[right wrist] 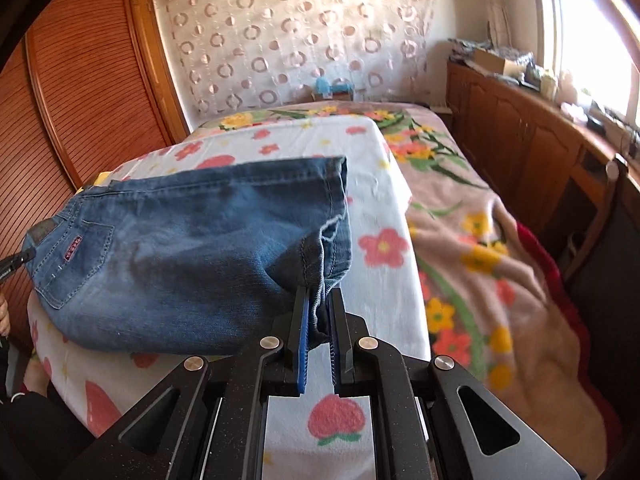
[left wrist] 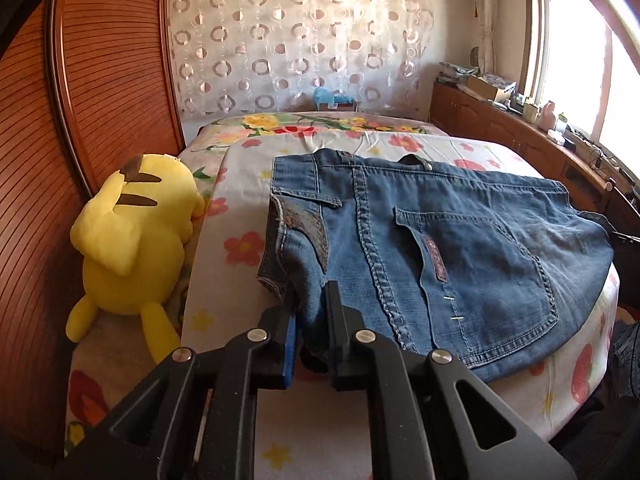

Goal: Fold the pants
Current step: 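Flatten the folded jeans and open both tools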

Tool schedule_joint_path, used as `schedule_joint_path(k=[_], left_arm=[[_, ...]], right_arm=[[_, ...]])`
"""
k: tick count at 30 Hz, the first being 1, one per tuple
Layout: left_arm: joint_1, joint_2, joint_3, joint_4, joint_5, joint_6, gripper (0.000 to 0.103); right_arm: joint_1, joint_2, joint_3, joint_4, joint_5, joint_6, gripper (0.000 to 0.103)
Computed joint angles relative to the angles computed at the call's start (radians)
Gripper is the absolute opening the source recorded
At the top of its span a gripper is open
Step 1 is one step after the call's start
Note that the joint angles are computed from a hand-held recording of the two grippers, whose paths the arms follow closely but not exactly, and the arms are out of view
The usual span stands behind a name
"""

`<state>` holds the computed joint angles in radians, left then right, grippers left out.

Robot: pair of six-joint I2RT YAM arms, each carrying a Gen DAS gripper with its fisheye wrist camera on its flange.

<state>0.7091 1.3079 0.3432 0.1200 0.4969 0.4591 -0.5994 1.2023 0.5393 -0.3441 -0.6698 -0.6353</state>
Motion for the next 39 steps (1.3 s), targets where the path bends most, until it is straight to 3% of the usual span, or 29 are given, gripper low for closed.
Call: schedule_joint_path(k=[3,9,11,13,22,31,39], left_arm=[[0.024,-0.025,-0.002,-0.021,0.024,0.019,0.021],[0.056,-0.052,0.006,-0.052,0.072,0.025,0.056],[0.047,-0.06,0.007,-0.062,0.083,0.02,0.076],[0.022,-0.041,0.014,-0.072,0.087,0.019,0.08],[-0.183,0.069,-0.041,0.081,-0.017,-0.08,0.082],[-0.338,0.06,-0.07,0.152,-0.091,-0.167,0.082],[-0.422,0.118,-0.087,0.221,-0.142,-0.201,0.082]], right_arm=[[0.017,0.007,0.002,0.01,0.014,0.021,0.008],[0.013,-0.001,-0.015,0.022,0.013,0.031,0.008],[-0.005,0.009,-0.05,0.056,0.006,0.012,0.008],[-0.006,0.01,-0.056,0.063,0.005,0.015,0.008],[-0.027,0.032,-0.061,0.059,-0.006,0.003,0.009],[-0.038,-0.017,-0.064,0.034,-0.011,0.027,0.028],[-0.037,-0.053,-0.076,0.008,-0.017,0.015,0.03]])
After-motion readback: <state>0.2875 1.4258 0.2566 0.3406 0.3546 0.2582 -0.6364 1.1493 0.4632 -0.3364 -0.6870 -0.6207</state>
